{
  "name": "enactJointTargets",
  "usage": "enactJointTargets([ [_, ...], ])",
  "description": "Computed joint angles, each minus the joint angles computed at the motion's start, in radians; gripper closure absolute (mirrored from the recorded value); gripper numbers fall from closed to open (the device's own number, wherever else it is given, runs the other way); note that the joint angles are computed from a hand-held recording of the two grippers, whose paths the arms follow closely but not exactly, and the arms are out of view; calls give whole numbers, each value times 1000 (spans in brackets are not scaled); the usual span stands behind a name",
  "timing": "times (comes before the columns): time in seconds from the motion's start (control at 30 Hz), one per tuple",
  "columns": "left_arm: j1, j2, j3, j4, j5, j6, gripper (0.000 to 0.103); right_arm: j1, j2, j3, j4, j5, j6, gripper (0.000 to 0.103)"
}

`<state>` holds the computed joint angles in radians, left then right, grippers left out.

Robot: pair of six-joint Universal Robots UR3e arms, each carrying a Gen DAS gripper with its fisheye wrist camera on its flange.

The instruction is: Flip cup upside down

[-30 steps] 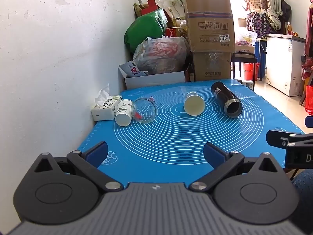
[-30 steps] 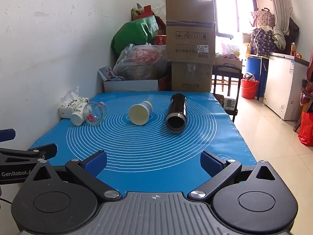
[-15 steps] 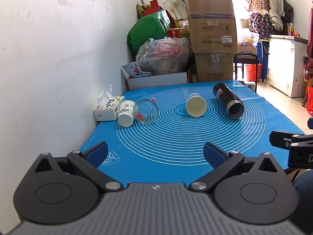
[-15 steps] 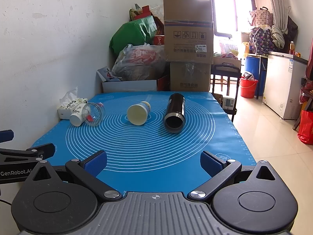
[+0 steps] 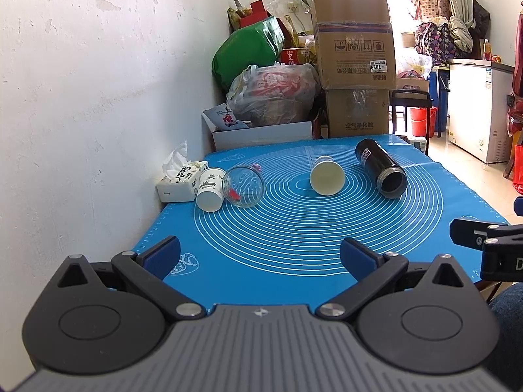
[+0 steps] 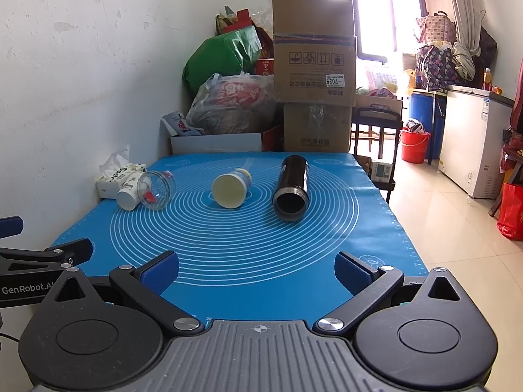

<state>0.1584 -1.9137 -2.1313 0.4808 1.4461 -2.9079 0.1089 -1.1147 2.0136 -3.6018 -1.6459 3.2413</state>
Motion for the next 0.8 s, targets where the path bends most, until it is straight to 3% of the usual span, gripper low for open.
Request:
enactJointTargets([
  [0.8, -7, 6, -3, 6, 10, -1, 1, -5, -4, 10, -2, 10, 1, 0],
])
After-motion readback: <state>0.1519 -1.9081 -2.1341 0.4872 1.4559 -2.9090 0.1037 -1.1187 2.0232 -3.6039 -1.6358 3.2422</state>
